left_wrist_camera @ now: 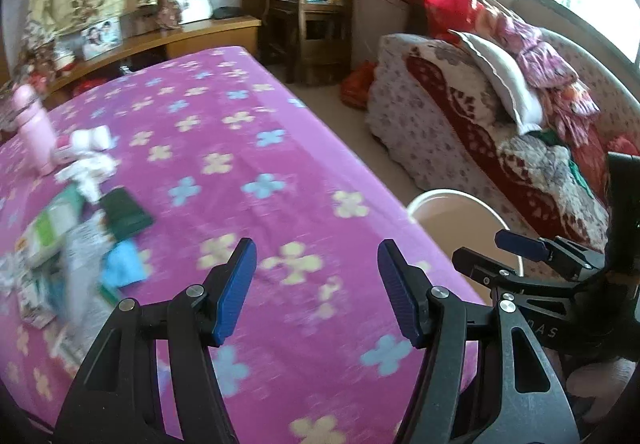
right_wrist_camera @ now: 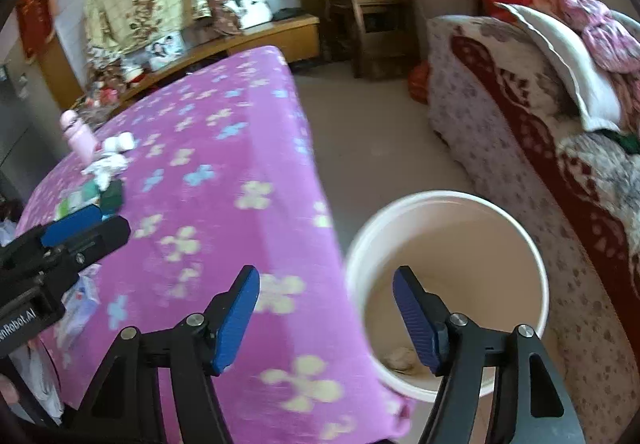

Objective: Collect trash
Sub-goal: 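Move both open tools back over the table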

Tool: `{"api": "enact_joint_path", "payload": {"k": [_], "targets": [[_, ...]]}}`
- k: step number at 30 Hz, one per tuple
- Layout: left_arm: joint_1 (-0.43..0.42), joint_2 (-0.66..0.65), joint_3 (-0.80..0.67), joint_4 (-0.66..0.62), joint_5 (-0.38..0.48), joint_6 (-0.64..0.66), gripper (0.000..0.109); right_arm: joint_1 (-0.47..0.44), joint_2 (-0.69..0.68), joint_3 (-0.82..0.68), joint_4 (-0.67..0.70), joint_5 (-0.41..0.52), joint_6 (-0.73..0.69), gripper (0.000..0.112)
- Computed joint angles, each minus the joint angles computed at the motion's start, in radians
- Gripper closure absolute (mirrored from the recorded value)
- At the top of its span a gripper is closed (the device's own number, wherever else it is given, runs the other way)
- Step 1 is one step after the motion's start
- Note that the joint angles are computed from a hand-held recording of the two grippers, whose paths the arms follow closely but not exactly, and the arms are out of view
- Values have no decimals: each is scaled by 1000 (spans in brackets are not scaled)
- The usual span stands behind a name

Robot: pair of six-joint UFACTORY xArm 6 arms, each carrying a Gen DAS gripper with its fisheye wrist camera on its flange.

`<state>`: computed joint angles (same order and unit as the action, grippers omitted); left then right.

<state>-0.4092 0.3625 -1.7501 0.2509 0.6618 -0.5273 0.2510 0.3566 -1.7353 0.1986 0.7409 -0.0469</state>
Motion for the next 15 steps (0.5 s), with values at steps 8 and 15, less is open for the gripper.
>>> {"api": "enact_joint_path", "payload": {"k": [8,15], "targets": [[73,-213,265,74,-44,-98,47,106,46,-88,34,38,-25,44],[172,-371,452,118,-61,-141,47,194,119,-211,53,86,-45,43]]}}
